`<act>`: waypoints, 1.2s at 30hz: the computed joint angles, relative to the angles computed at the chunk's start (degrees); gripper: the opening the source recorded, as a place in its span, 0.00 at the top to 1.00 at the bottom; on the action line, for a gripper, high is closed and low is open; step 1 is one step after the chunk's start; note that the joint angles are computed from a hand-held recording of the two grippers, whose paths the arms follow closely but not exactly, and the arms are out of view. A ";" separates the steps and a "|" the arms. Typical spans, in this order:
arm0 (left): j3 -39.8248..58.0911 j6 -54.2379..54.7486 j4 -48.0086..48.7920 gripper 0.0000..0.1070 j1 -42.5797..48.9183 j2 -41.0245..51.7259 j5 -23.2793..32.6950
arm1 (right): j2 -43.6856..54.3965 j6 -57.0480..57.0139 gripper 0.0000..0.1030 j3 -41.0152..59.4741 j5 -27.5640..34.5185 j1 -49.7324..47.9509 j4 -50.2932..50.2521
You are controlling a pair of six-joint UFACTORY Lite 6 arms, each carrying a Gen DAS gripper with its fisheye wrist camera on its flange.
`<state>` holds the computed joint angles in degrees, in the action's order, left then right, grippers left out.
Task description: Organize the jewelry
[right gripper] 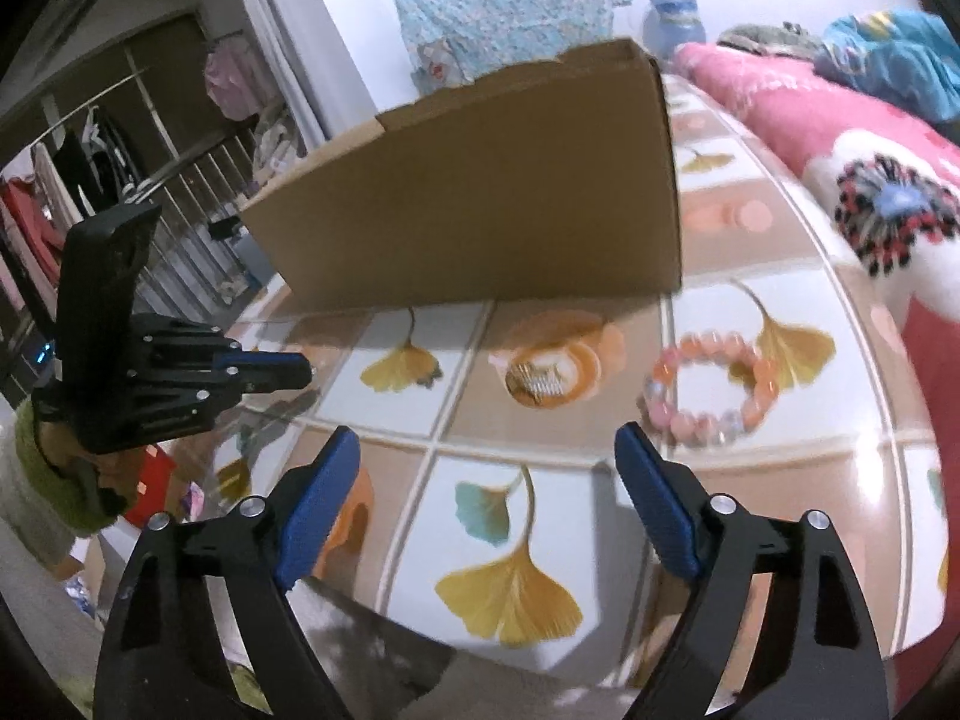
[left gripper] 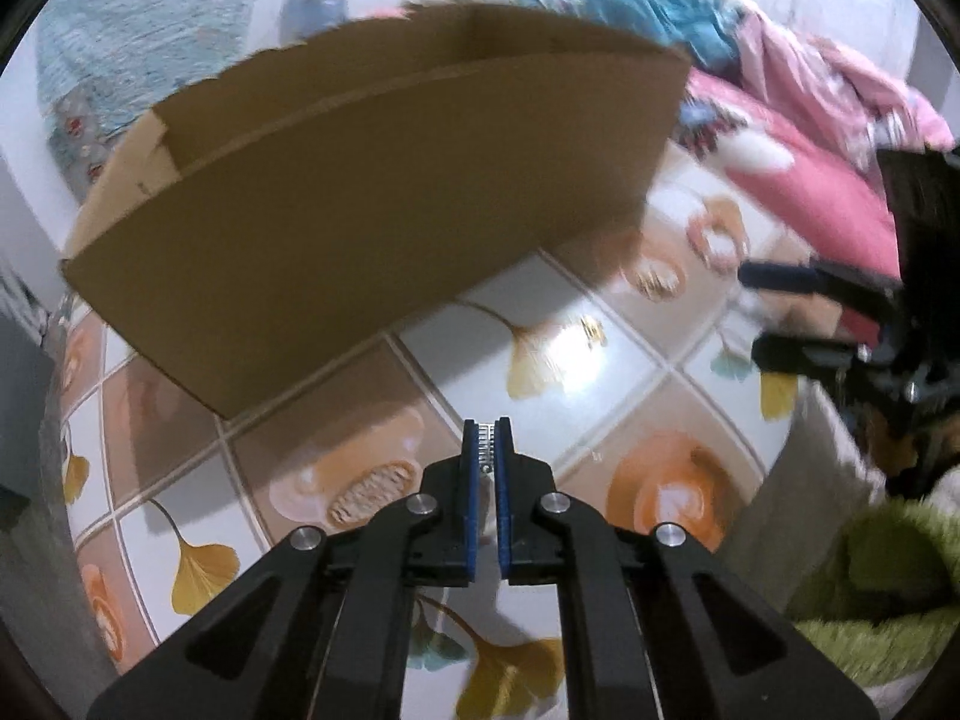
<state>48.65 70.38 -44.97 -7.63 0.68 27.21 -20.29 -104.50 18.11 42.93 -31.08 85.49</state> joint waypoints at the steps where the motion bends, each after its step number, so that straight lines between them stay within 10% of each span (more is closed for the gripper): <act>1: 0.03 1.65 -2.67 0.96 0.71 0.10 -0.05 | 0.18 -0.08 0.30 0.50 -0.73 1.57 0.55; 15: 0.17 13.56 -17.22 0.96 5.88 2.87 2.90 | 12.54 -11.89 0.77 11.47 -22.52 28.49 16.96; 36: -0.36 17.66 -21.35 0.96 7.11 3.96 3.84 | 13.12 -5.51 0.90 13.16 -26.10 30.32 11.25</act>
